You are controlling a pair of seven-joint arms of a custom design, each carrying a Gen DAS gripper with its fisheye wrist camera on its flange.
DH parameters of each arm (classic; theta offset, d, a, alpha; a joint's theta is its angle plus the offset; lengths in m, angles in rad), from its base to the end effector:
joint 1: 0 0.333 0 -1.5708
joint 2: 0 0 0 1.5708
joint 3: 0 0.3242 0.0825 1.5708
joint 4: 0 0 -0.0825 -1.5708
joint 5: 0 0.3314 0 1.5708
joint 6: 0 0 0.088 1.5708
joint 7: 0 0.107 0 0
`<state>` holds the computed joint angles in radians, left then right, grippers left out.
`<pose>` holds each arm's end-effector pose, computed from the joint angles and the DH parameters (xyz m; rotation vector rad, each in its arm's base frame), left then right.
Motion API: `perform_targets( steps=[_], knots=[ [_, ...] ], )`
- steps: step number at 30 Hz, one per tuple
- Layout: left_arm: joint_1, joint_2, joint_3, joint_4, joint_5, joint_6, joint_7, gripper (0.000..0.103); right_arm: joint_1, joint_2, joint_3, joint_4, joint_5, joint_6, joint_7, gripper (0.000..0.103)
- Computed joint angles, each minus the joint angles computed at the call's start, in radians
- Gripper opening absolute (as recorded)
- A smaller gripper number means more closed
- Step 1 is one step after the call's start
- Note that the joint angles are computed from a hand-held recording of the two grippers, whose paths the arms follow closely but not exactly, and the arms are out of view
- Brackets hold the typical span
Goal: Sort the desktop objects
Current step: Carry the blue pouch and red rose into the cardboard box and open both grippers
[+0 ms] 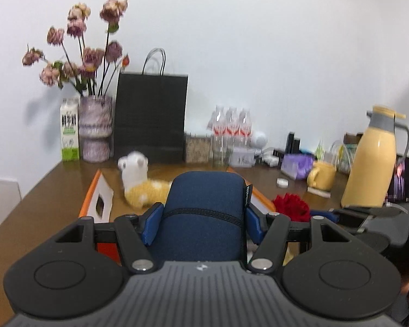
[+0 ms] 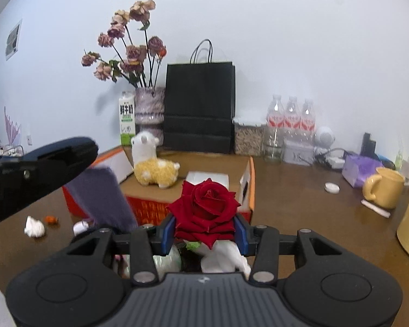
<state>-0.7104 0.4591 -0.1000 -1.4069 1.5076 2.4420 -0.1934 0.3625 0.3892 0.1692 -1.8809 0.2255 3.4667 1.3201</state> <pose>0.4886 -0.4884 0.5303 -1.4460 1.4443 -1.1585 0.5696 0.2834 0.4932 -1.7197 1.0624 -0.7153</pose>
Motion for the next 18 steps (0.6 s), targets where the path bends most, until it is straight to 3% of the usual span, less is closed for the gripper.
perform_targets(
  steps=[8, 14, 18],
  knots=[
    [0.028, 0.06, 0.039, 0.158, -0.053, -0.002, 0.07, 0.063, 0.078, 0.096, -0.067, 0.216, 0.031, -0.063, -0.03, 0.043],
    [0.061, 0.139, 0.078, 0.258, -0.196, 0.02, 0.141, 0.063, 0.139, 0.22, -0.134, 0.463, 0.049, -0.194, -0.015, 0.043],
    [0.089, 0.21, 0.101, 0.33, -0.313, 0.039, 0.182, 0.063, 0.183, 0.353, -0.194, 0.695, 0.019, -0.331, 0.038, 0.043]
  ],
)
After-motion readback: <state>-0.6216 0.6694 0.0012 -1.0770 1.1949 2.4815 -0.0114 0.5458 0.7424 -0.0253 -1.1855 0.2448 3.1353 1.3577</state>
